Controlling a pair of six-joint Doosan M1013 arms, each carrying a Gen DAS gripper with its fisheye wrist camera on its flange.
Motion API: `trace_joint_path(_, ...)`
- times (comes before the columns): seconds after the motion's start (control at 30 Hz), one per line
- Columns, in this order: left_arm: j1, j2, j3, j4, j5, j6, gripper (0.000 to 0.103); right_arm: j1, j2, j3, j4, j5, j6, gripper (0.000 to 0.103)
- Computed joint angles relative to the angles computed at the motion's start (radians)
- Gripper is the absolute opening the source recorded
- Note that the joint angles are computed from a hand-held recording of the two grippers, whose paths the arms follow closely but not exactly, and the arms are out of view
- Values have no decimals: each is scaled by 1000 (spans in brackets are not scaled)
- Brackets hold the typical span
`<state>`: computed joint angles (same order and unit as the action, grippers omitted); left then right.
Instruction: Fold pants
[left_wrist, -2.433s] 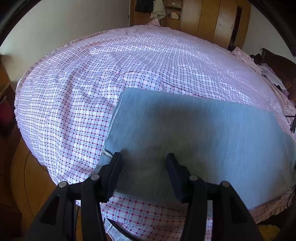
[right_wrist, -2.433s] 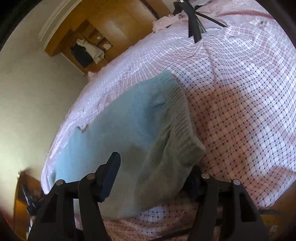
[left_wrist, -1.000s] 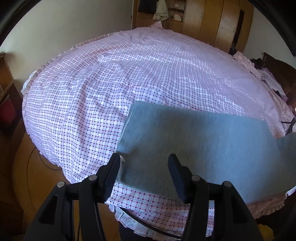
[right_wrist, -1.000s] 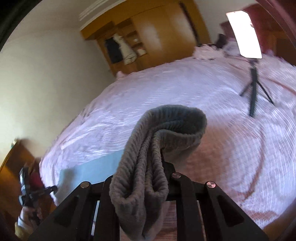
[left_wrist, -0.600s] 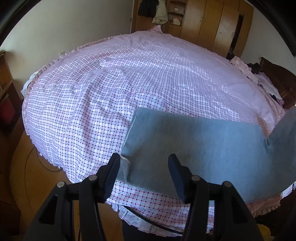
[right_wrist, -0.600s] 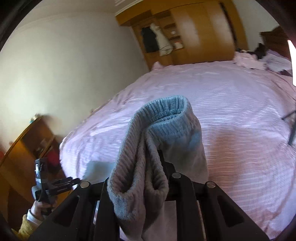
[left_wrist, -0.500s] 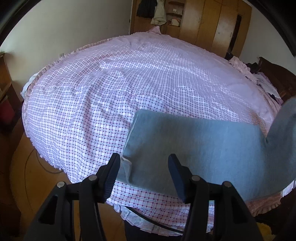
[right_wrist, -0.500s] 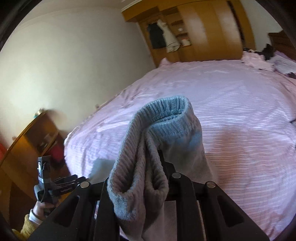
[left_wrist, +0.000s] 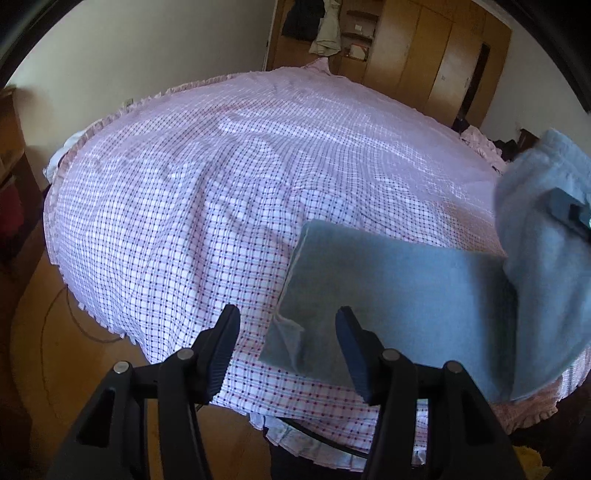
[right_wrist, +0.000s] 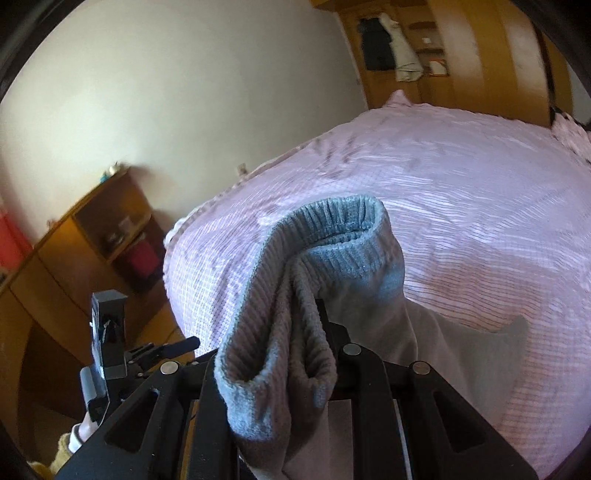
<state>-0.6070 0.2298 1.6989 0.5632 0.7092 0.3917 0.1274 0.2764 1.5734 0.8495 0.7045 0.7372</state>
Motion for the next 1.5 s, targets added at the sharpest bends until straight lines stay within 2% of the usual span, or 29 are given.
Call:
trace_joint_path(0.33, 18, -11, 37, -10, -20, -26, 57, 95, 112, -69, -125, 26, 91, 11)
trace_joint_path(0.43, 24, -15, 48, -16, -24, -42, 57, 103, 130, -78, -139, 47, 108, 15)
trace_joint_path(0.5, 28, -15, 52, -20, -25, -51, 57, 101, 138, -85, -123, 69, 110, 27)
trace_joint_path(0.53, 30, -16, 54, -23, -27, -57, 57, 97, 138, -85, -104, 79, 104, 31)
trace_joint_path(0.6, 32, -18, 57, -31, -33, -62, 57, 89, 134, -82, -92, 86, 114, 49)
trace_joint_path(0.67, 33, -20, 59, -40, -38, -62, 57, 72, 125, -73, -59, 107, 105, 55)
trace_joint_path(0.8, 27, -24, 56, -31, -31, -66, 57, 23, 113, -59, 16, 190, 93, 55)
trace_joint_path(0.9, 24, -33, 57, -22, -45, -91, 57, -10, 99, -43, 35, 224, 82, 55)
trace_joint_path(1.0, 22, -51, 66, -19, -90, -119, 57, -37, 70, -12, 24, 197, 68, 55)
trace_joint_path(1.1, 9, -66, 67, 20, -104, -149, 57, -64, 41, 22, 12, 170, 54, 55)
trace_joint_path(1.2, 2, -73, 67, 42, -129, -169, 57, -73, 14, 60, -67, 87, 82, 55)
trace_joint_path(1.27, -2, -69, 59, 42, -136, -165, 57, -79, 6, 77, -103, 60, 111, 55)
trace_joint_path(1.37, -4, -49, 35, -4, -111, -112, 57, -93, 9, 87, -118, 59, 153, 55)
trace_joint_path(1.5, -13, -19, 14, -26, -86, -108, 57, -109, 15, 94, -108, 78, 179, 55)
